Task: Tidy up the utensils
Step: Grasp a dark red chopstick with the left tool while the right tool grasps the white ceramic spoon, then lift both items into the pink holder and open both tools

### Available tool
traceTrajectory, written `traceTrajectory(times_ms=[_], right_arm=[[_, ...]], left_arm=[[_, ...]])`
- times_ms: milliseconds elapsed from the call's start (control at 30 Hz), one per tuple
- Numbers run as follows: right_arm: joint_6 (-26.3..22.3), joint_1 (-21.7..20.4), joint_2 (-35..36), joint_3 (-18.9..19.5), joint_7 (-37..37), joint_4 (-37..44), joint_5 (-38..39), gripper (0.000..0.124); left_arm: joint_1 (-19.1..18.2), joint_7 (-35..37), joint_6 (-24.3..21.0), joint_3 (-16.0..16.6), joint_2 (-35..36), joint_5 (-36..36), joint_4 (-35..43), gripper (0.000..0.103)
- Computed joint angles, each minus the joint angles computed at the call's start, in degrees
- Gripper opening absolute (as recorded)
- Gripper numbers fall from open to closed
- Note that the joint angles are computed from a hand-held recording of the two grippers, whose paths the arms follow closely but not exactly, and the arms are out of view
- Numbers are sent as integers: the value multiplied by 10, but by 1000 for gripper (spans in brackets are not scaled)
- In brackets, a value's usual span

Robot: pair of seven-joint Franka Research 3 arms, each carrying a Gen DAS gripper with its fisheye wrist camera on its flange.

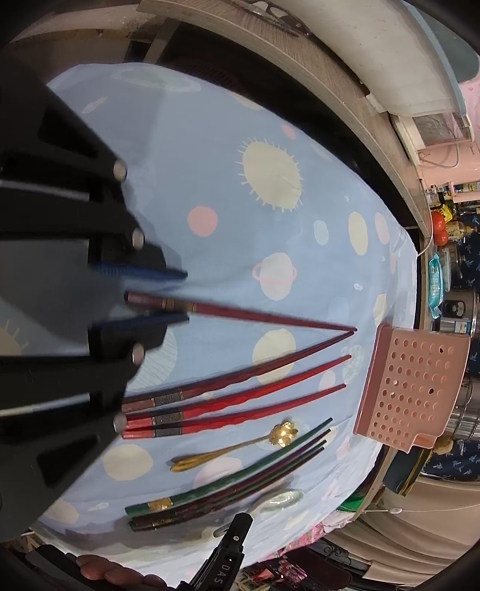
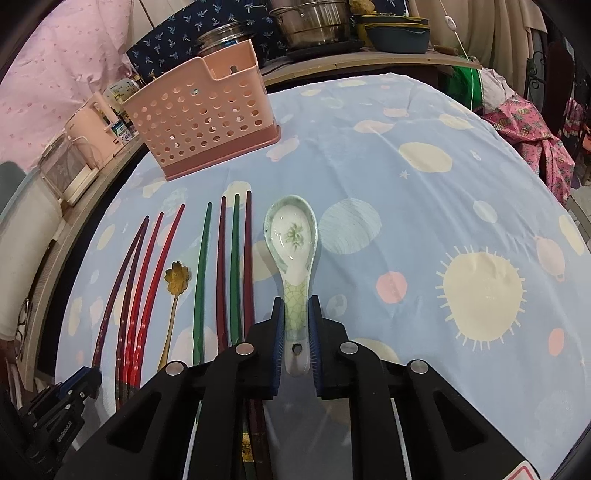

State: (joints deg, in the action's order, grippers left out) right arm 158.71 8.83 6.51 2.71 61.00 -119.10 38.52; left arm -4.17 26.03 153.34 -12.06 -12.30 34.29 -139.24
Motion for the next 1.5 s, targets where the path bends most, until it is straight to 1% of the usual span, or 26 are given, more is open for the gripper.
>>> traceTrajectory(times_ms=[100, 233, 433, 600, 667, 767, 867, 967, 1067, 1167, 1233, 1367, 1433, 1500], right_arm=[[8, 0, -13, 0, -7, -10, 6, 12], [14, 0, -31, -3, -17, -20, 18, 12], [22, 3, -49, -10, -23, -24, 18, 11], [22, 5, -54, -14, -23, -12, 8, 7], [13, 3, -51, -16, -32, 2, 14, 7], [29, 5, -42, -15, -24, 17, -10, 7], [18, 1, -30, -14, -33, 42, -3, 7], [8, -4, -14, -11, -38, 77, 8, 7], [0, -7, 10, -7, -37, 121, 10, 7], [-10, -12, 42, -1, -33, 179, 8, 7], [-17, -15, 68, 2, -25, 223, -2, 7], [-41, -21, 131, 13, -4, 330, -17, 7], [-42, -18, 167, 15, 11, 387, -35, 7], [-53, -16, 204, 18, 31, 448, -55, 7]], left_arm=[[-7, 25, 20, 13, -9, -39, -12, 8], [-5, 37, 33, 15, -25, -65, -23, 7], [11, 33, 30, 6, -55, -55, -22, 7], [30, 32, 35, 5, -68, -37, 1, 7], [43, 28, 37, 3, -68, -22, 19, 7], [61, 22, 36, -2, -60, 8, 55, 7], [65, 31, 42, 6, -49, 16, 89, 7], [73, 41, 46, 10, -31, 28, 134, 7], [85, 38, 40, 8, -1, 61, 199, 7], [86, 35, 37, 11, 29, 90, 263, 7], [83, 32, 37, 15, 49, 109, 303, 7], [72, 7, 31, 23, 94, 168, 394, 7], [62, -18, 33, 31, 120, 208, 440, 7], [50, -21, 40, 42, 155, 220, 492, 7]])
